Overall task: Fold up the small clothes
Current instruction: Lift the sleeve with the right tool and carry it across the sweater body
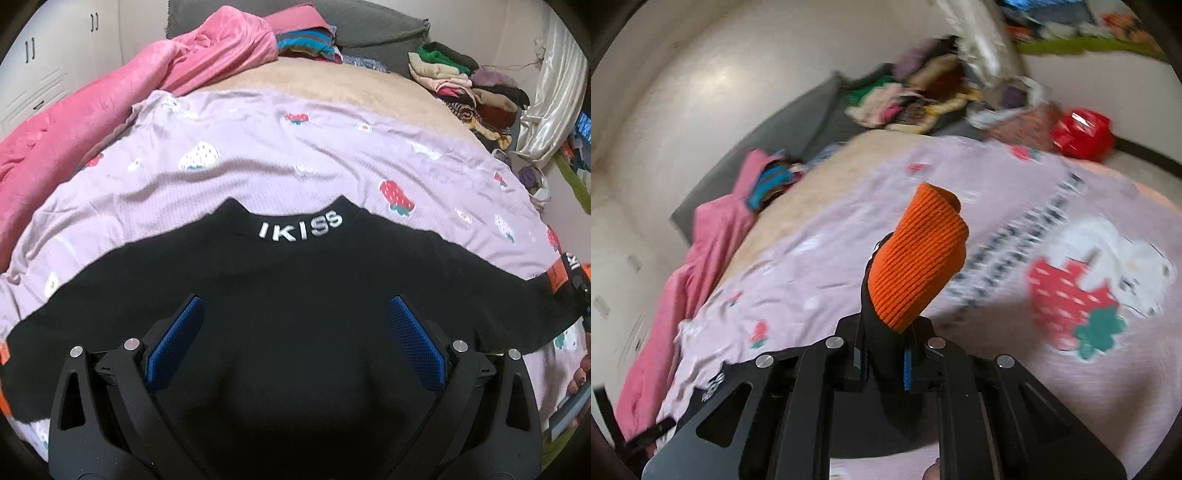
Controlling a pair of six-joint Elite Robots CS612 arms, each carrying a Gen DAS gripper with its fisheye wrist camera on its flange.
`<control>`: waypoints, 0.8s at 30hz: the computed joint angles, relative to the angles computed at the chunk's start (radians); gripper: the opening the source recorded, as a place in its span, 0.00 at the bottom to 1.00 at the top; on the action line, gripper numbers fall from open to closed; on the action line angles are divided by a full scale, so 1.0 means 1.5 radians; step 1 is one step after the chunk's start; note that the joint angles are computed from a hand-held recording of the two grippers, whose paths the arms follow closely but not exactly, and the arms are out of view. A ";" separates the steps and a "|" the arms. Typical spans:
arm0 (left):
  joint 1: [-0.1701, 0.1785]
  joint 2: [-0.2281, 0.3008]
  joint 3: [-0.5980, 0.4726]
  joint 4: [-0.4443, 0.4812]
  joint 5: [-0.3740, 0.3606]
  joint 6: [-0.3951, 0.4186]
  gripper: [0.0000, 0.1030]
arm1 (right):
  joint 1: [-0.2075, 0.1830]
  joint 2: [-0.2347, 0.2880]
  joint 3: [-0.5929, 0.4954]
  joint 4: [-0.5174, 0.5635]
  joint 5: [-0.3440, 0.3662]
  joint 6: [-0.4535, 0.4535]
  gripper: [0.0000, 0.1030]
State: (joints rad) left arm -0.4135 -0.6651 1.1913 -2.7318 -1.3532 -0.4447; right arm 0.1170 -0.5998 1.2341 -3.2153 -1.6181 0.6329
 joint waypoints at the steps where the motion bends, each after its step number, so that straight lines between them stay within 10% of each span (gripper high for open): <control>1: 0.001 -0.001 0.000 0.001 0.003 0.001 0.91 | 0.003 0.001 -0.008 -0.002 0.011 -0.013 0.11; 24: 0.052 -0.052 0.093 -0.104 -0.048 -0.090 0.91 | 0.093 0.074 -0.210 0.109 0.165 -0.226 0.11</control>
